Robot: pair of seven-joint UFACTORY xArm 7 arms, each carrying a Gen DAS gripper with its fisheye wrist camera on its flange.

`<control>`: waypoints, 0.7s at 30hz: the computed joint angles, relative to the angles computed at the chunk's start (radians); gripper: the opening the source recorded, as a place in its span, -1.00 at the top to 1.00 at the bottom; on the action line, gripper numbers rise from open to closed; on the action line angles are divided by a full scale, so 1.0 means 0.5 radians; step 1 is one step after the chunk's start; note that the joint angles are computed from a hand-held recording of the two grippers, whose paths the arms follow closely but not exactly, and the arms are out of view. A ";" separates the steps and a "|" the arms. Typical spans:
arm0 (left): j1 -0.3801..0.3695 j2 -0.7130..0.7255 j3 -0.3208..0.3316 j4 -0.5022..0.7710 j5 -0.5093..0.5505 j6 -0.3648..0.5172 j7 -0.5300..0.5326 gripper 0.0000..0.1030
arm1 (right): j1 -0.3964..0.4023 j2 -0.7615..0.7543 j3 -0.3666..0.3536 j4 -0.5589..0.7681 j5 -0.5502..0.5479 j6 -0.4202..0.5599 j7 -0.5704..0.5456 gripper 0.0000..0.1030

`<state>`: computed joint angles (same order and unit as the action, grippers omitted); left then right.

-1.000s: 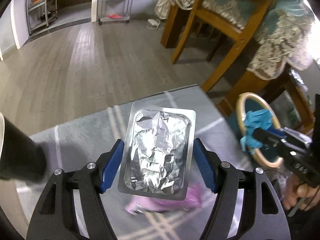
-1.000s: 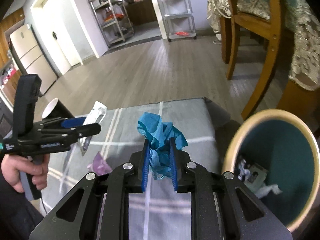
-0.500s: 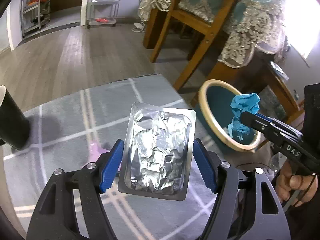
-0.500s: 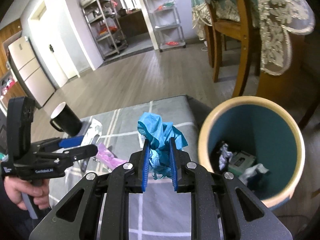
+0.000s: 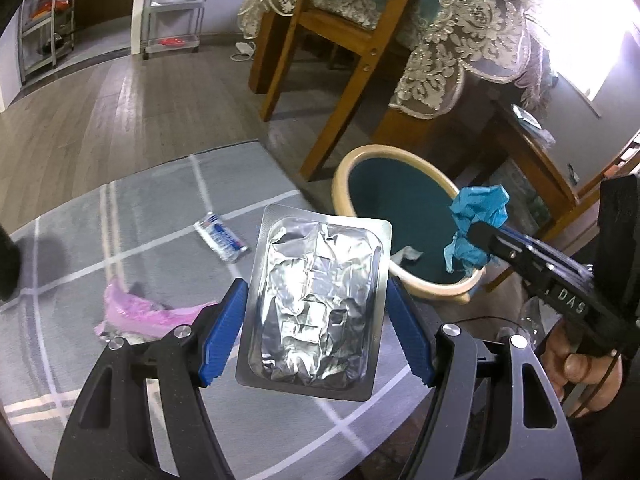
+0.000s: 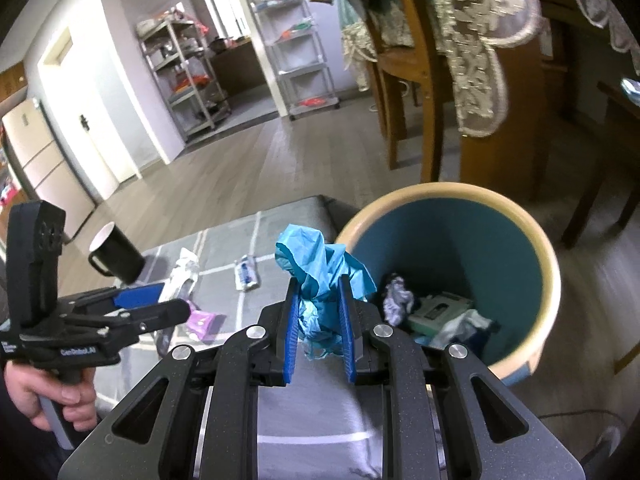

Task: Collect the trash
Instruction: 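Carry the glove and blister pack with both grippers over the bin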

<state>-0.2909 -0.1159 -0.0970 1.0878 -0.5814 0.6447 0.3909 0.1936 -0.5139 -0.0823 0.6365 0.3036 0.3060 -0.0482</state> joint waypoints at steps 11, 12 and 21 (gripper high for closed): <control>-0.098 0.404 -0.169 0.470 0.076 0.016 -0.156 -0.34 | -0.190 -0.101 -0.104 -0.089 0.007 -0.013 0.141 0.62; -0.110 0.459 -0.188 0.530 0.094 0.021 -0.182 -0.34 | -0.204 -0.100 -0.105 -0.090 0.003 -0.014 0.152 0.62; -0.198 0.875 -0.245 0.952 0.399 0.112 -0.534 -0.34 | -0.269 -0.083 -0.163 -0.088 0.009 0.002 0.187 0.62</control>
